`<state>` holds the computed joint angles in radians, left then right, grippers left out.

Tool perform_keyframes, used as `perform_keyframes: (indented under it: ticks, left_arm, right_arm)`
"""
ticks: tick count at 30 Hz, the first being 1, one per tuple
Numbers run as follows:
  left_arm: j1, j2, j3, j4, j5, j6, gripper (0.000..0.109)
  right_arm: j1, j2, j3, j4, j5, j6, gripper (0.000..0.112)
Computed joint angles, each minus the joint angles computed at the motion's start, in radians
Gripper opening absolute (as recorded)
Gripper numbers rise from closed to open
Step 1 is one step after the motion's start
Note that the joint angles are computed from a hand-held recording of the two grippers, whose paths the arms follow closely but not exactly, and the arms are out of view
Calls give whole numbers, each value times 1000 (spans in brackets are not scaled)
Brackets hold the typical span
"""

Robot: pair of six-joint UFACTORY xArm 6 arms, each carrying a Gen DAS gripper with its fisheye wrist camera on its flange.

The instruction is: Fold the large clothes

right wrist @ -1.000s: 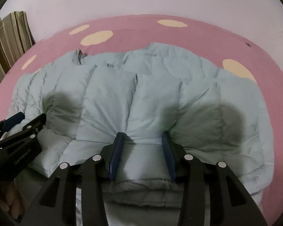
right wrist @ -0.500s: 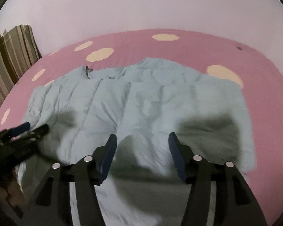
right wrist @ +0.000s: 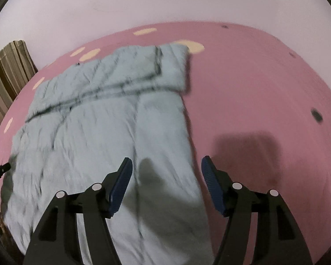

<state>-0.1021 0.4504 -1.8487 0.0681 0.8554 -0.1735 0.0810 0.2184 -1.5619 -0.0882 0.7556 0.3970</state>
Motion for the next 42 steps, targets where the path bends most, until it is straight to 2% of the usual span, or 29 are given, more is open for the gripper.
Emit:
perform_keyframes:
  ticks: [3,10,22,24,32,35,42]
  left_arm:
    - [32,-106,159,-132,-43,58,76]
    - [33,-216,305,-233,-77,167,76]
    - [14,-287,411,-227,-94,220,75]
    - [9,-295,426,-216,-104,224,74]
    - [-1,-324,465,-226,-120,211,62]
    - [1,-332,471,-249,-114,234,57]
    - [3,-343,483,-303,-113,270,29]
  right_arm:
    - [-5,-90,128,36,-31,-9,65]
    - [-21,-200,285,138,-73,-37,65]
    - [17,-340,448,113,-92,-38,64]
    - [24,-346,453,93,-91,-33,60]
    - [49,-365,467,88,-94,-37,27]
    - [57,-368,474,98,-103,-43,18]
    - [60,-371,478,126,-123,-59,9]
